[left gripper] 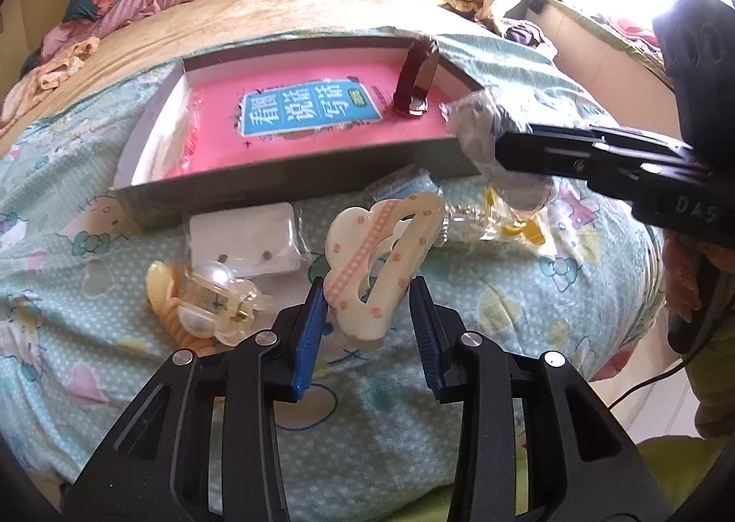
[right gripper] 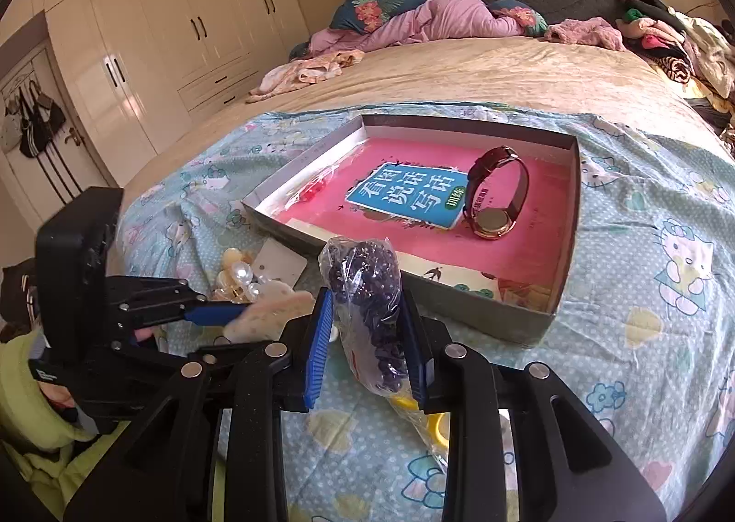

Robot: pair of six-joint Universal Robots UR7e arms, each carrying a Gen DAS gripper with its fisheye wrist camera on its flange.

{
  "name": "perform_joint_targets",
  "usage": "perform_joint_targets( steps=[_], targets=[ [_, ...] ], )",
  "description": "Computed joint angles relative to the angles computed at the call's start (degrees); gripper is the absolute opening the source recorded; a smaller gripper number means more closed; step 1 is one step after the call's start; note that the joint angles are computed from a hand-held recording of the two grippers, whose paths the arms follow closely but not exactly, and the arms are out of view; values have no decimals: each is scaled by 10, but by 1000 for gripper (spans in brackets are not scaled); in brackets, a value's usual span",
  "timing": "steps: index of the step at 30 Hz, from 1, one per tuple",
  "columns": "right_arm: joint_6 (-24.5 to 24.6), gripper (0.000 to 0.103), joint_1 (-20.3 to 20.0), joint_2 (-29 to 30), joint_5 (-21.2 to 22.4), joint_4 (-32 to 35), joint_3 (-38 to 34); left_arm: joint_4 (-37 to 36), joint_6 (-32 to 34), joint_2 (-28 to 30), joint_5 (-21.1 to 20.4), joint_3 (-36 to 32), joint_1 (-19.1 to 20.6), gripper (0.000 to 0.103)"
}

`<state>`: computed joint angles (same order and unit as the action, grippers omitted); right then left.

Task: Organize jewelry
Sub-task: 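Grasp the cream hair claw with the left tool while the right tool grasps the bead bag, then carry the cream hair claw into the pink box and open the left tool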

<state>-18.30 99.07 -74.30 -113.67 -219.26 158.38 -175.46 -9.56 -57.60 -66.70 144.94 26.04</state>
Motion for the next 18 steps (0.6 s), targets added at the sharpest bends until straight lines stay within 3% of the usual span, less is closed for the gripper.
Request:
perform_joint_targets(
  steps=[5,18],
  targets=[
    [4,28,8,-16,-5,2,4,-7,-3,-30,-4,3,-3,28],
    [-4,28,31,-56,-17,14,-9,-4,6,-83,33,-15,9,28]
  ],
)
